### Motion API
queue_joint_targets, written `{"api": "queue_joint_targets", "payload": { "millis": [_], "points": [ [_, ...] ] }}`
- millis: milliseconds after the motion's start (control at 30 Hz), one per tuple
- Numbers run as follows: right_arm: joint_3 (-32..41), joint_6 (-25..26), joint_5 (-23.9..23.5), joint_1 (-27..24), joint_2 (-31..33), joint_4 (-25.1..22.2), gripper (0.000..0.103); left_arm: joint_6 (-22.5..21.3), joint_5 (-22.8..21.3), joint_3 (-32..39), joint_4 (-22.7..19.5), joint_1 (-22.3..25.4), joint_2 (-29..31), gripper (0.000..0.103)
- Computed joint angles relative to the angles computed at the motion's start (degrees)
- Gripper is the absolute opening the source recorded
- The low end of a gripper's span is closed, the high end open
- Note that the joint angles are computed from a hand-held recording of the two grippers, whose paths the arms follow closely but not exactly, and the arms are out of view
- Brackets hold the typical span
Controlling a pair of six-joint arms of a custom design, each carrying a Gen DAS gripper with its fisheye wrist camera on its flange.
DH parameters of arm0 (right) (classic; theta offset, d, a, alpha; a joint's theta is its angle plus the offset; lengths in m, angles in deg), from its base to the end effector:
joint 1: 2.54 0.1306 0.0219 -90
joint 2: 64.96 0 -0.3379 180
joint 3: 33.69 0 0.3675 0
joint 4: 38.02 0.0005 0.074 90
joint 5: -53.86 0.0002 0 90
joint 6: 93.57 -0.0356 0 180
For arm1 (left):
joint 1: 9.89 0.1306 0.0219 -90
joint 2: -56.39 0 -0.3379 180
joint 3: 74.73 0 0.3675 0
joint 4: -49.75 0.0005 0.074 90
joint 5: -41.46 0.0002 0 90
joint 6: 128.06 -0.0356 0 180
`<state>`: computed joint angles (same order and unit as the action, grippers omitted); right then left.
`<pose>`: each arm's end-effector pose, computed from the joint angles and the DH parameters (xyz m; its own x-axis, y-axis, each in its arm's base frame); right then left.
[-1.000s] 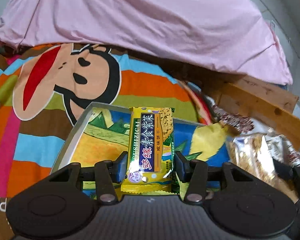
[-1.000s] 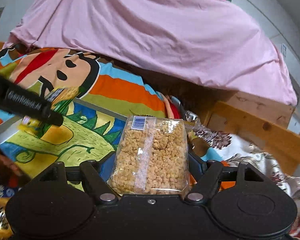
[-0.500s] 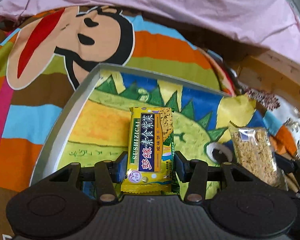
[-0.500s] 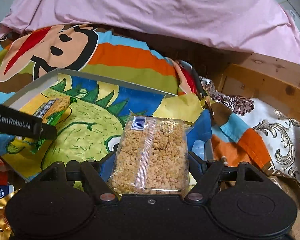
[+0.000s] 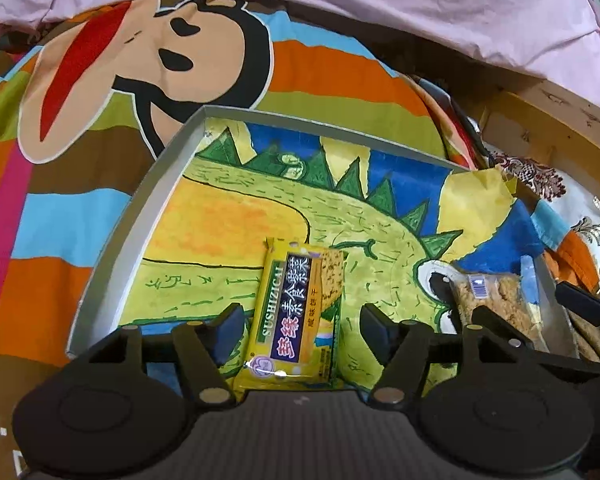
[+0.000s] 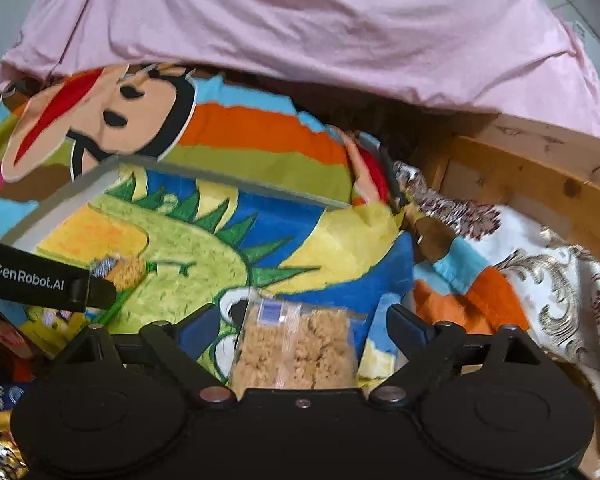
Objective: Organize snacks
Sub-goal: 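Lift both packs into the dinosaur tray and open both tools to release them, then raise both open tools away from the tray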
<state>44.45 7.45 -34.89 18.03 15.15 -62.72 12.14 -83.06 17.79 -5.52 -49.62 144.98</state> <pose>0.4021 0.1495 0.4015 -0.3488 -0.3350 -0.8753 -0.4072 0.8953 -0.1804 0.3545 -0.2691 0.4128 -0.5798 -0.3412 -0.7399 -0.2986 0.9339 -0.1967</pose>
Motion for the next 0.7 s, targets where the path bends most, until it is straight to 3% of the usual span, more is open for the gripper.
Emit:
{"api": "queue_joint_targets", "payload": {
  "millis": [267,367,433,600,700],
  "points": [
    [0.28,-4.12,-1.19,-2.07,-6.05,0.22,0.096,1.98,-7.57,1.16,-1.83,-3.31,-3.29,0.087],
    [-0.18,-5.64,-2.45,-3.14,-9.05,0.35,0.102,3.17,-11.29,1.57,-4.1,-5.25,-5.12,0.092],
    [-0.42,-5.92,-3.27,-3.65,-11.18,0.12,0.102,4.79,-14.25,1.81,-5.97,-6.91,-6.42,0.098],
    [-2.05,-6.84,-5.51,-4.64,-17.44,-0.58,0.102,8.5,-20.76,2.88,-10.58,-11.44,-8.99,0.102],
    [-3.43,-7.58,-7.2,-5.23,-21.58,-2.05,0.102,13.88,-26.64,4.51,-17.25,-15.73,-9.14,0.102]
  ]
}}
